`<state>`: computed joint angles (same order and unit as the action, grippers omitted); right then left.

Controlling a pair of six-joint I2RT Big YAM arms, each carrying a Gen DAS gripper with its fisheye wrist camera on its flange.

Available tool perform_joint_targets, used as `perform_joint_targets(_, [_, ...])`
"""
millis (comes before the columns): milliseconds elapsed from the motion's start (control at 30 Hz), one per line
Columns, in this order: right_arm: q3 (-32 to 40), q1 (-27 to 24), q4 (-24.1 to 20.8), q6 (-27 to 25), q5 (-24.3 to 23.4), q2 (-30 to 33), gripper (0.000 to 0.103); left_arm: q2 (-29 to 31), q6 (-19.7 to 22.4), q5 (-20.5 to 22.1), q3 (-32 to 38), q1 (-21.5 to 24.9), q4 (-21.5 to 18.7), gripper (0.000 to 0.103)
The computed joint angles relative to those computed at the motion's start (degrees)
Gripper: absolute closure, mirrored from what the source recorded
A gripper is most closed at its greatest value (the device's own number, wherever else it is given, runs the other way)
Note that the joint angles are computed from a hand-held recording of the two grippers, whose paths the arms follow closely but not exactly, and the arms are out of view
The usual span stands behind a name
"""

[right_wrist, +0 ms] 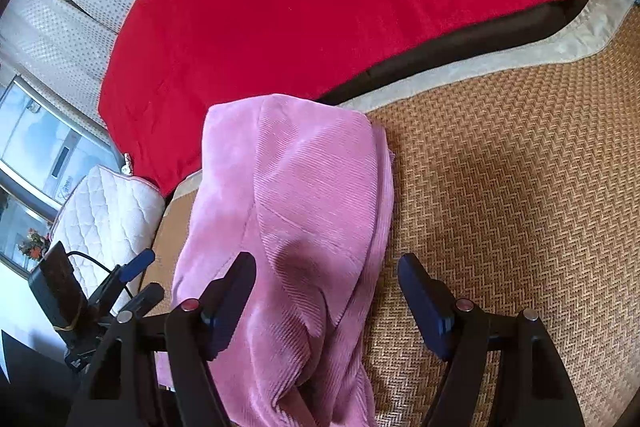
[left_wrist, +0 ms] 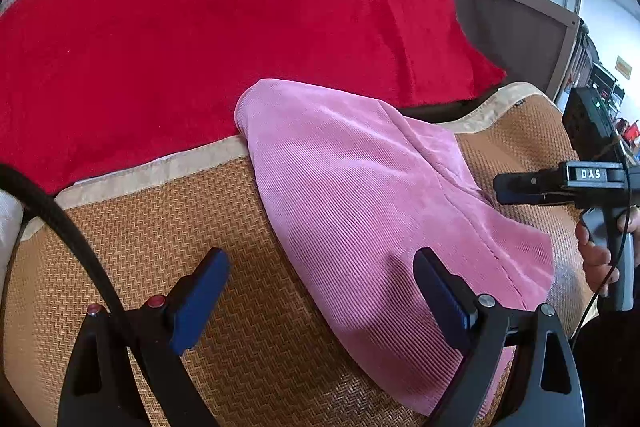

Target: Fold large clothes

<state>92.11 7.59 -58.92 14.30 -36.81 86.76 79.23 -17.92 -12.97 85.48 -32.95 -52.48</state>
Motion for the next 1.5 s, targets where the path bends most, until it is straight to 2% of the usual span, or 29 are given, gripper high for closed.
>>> perform_joint_targets(300, [-0.04,-0.58,-0.36,-1.2,-2.36,1.25,0.026,0.71,-0.88,0.21,0.58,0.38,-0.09,0.009])
perform_joint_targets(467, [-0.64,-1.23,-0.48,-1.54,-2.91,1.1,0.026,1.1,-0.4,1.72,0.87,0.34,-0.31,0.009])
perform_joint_targets(533, [-0.75,-1.29,-0.65,-1.91,-2.8,1.05,0.026,1.08,-0.6,4.36,0.84,0.86,-0.3,0.009])
perform_joint_targets(667, [-0.86,-1.5,-1.09,-2.09,-3.25,1.23,0.026,0.44,-3.78,16.36,-0.55,3.99,1.17,0.009])
perform_joint_targets(800, [-1.5,-2.48,-0.33,-0.7,-6.17,1.56,0.026,0.64,-7.6,23.05,-1.62,6.4,2.13,0.01])
perform_joint_targets(867, [-1.67,-2.65,0.08,-0.12,-7.44,1.91,0.025,1.12,-8.83,27.77,-2.08,7.48,2.59,0.009])
perform_joint_targets(1067, [-1.21,-1.86,0.94,1.36,-11.76,3.78,0.024,3.28,-10.23,34.66,-1.77,8.1,3.33,0.009])
perform_joint_targets(1167, [-0.59,-0.85,1.36,2.33,-12.66,4.97,0.023,4.32,-10.6,35.27,-1.29,8.06,3.12,0.009])
perform_joint_targets(1367, [0.21,0.39,3.49,4.62,-16.06,7.0,0.023,5.62,-14.44,39.86,-2.38,9.23,6.91,0.009])
perform_joint_targets(1500, [-0.64,1.75,7.49,6.7,-16.35,6.96,0.022,4.65,-17.2,43.0,-4.82,10.91,11.1,0.01])
